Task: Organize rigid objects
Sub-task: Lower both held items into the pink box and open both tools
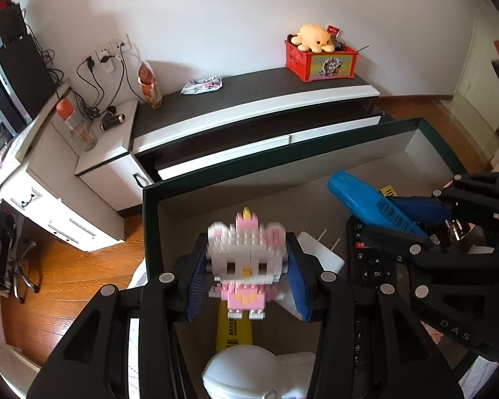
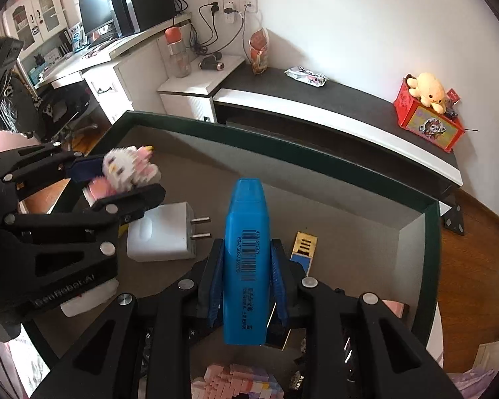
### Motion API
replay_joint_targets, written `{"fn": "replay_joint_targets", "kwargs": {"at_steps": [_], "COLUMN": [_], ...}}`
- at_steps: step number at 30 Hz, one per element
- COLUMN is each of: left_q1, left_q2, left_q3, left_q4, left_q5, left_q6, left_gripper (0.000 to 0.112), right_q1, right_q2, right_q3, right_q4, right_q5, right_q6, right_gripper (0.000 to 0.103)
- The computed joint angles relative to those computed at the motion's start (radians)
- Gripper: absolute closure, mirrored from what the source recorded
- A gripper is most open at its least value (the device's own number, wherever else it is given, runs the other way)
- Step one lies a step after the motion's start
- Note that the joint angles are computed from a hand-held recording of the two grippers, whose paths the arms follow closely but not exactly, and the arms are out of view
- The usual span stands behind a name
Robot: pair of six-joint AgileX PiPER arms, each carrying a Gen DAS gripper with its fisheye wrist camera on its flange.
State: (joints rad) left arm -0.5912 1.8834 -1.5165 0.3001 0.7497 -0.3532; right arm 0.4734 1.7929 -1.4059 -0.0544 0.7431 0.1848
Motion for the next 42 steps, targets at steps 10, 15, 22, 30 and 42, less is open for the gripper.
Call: {"fn": "replay_joint_targets", "kwargs": {"at_steps": [10,15,22,30,42], "left_q1": [-0.010,-0.009,-0.018,-0.029,-0.067], "left_q2": [-0.033,-0.073,-0.097,-0.142,-0.262], "left_q3": [0.046,0.084,0.098,0.135,0.229], "left_q4": [0.071,0.067,0.064,0.071,0.116], "left_q5": [-0.031,-0.064,-0.057,-0.052,-0.046], "left_q6": [-0.090,-0.096,-0.083,-0.108,-0.190], "left_gripper": [0.030,0.027,0.026,0.026,0.011], "right_q1": [-0.003,0.000,-0.008,0.001,0.057], "right_q2": [0.021,0.031,0.030,-0.023,-0.182], "right_q3": [-0.023,-0.035,-0.036,0.044,0.153], "right_q4": [0.001,-0.006,0.001,-0.002,-0.227], "right_q5": [0.023,0.034,0.029,-0.023,-0.021], "right_q6": [0.012,0.021,0.033,0.054,0.308], "right_gripper": [0.076,0.076,0.075,0.064,0.010]}}
